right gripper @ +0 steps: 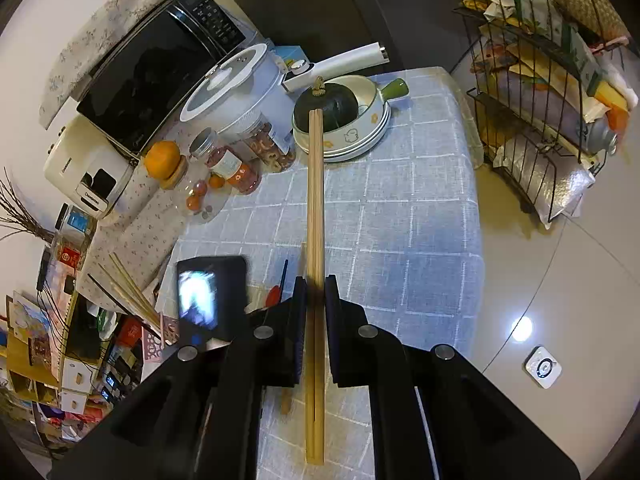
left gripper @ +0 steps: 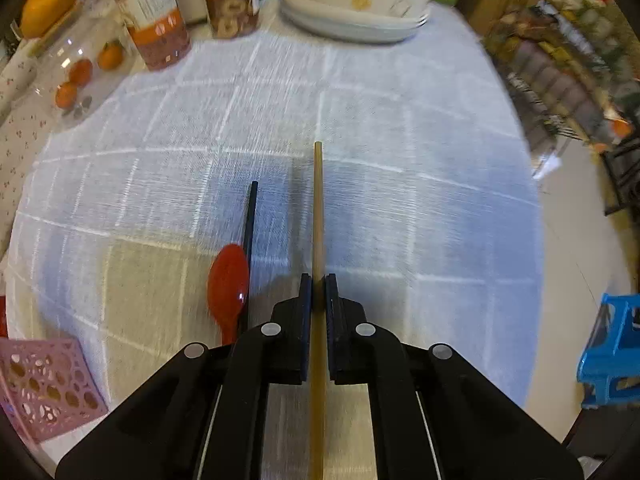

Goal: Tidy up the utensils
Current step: 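Carry both bamboo chopsticks over the pink basket and open both grippers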

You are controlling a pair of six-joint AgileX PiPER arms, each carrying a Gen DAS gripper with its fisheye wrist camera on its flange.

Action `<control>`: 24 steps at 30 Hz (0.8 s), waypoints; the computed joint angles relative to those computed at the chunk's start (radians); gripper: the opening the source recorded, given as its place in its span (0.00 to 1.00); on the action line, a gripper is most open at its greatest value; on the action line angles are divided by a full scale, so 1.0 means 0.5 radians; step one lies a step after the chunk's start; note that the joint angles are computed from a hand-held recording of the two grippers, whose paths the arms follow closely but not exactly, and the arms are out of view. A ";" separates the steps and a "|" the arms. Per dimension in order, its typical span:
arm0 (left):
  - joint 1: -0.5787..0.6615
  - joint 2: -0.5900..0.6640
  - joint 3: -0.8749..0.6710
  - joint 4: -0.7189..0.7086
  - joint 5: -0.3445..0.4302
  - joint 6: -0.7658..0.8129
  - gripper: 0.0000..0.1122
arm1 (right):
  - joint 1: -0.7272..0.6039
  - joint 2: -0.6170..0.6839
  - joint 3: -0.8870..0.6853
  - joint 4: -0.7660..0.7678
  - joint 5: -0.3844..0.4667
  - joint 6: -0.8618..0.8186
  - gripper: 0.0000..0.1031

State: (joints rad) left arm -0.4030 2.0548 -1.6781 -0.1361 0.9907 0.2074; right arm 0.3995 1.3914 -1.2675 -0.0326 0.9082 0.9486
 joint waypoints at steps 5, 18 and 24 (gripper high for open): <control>0.179 -0.450 0.352 -0.304 -0.052 0.368 0.05 | 0.022 0.088 -0.020 0.027 -0.019 -0.011 0.09; 0.990 -0.944 0.348 -1.201 0.159 1.100 0.05 | 0.332 0.388 -0.358 -0.280 -0.069 0.179 0.09; 1.372 -0.837 0.337 -1.610 0.100 1.432 0.05 | 0.473 0.601 -0.599 -0.405 -0.107 0.241 0.09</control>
State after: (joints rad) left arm 0.2830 1.6362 -1.5095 -0.9409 1.0408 0.9234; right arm 0.6361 1.6918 -1.5668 -0.2350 0.8546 1.0689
